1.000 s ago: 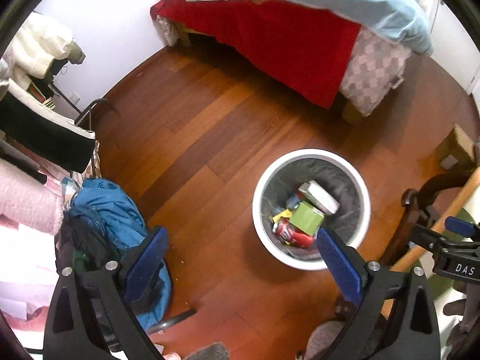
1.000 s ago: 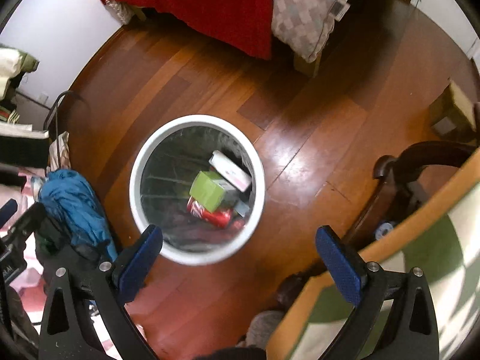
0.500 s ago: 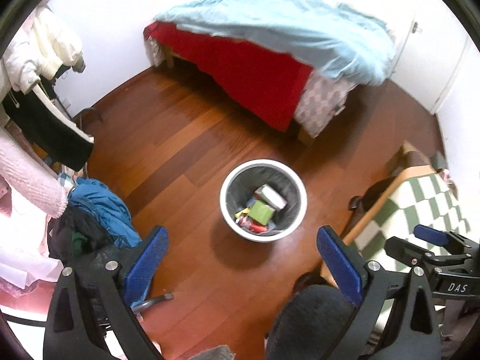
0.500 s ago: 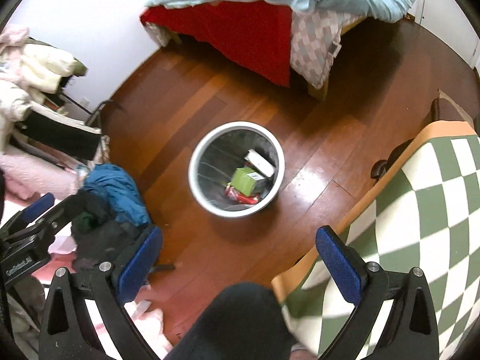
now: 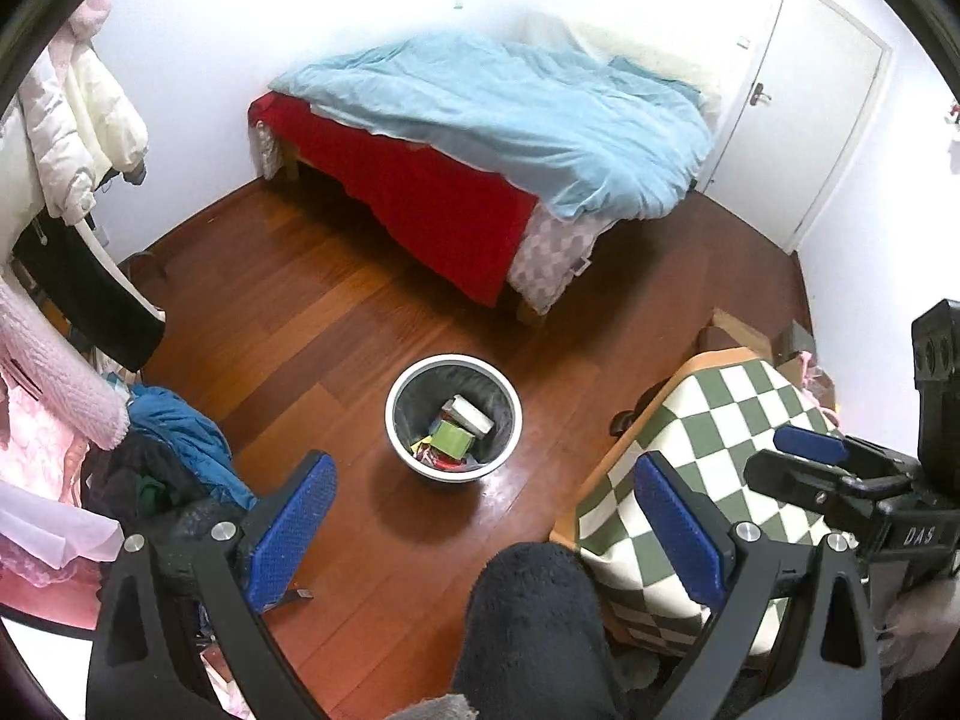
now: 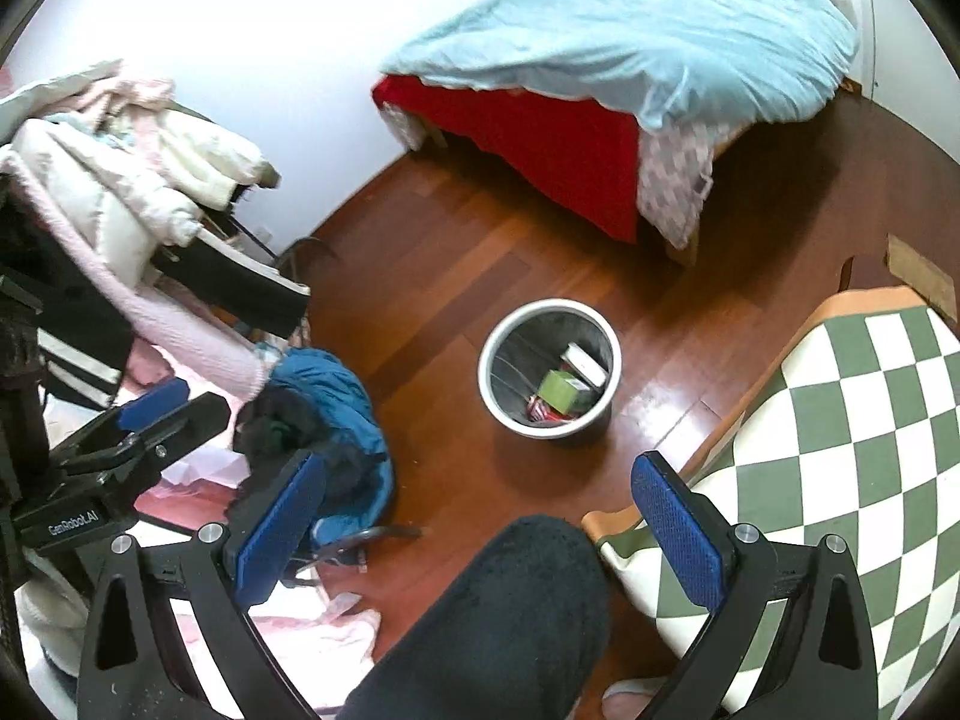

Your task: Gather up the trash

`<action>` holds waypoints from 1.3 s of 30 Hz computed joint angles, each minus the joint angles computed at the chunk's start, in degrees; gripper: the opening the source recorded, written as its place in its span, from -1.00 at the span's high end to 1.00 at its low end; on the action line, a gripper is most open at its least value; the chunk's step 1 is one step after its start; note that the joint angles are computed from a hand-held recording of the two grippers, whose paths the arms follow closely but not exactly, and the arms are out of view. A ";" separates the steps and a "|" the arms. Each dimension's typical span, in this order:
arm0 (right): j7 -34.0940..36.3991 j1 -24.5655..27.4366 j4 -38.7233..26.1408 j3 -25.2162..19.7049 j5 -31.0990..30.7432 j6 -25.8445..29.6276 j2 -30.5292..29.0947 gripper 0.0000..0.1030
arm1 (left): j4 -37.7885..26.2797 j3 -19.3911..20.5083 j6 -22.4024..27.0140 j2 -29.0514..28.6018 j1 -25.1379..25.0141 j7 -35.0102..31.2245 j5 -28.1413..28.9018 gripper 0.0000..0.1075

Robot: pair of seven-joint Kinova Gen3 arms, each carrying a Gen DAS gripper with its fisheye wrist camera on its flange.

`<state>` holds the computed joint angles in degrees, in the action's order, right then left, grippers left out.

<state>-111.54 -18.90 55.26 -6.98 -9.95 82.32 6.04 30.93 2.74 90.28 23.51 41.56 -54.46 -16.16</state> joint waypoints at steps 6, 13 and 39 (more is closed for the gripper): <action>0.63 0.57 -5.05 -0.07 -2.54 4.14 -0.93 -1.00 | 0.00 0.57 -0.10 -2.03 0.01 0.68 0.64 -0.88; 0.71 0.86 -9.77 -0.09 -4.66 7.71 -0.52 -1.00 | 0.59 1.44 -0.33 -3.66 -0.38 1.19 1.51 -0.88; 0.67 0.24 -15.94 -0.66 -8.23 12.64 1.47 -1.00 | 6.57 4.51 -4.53 -7.91 -3.50 1.20 3.93 -0.92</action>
<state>-110.87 -18.66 39.32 -7.64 -18.18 94.96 7.52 37.50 7.25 85.75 15.60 38.06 -53.27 -12.23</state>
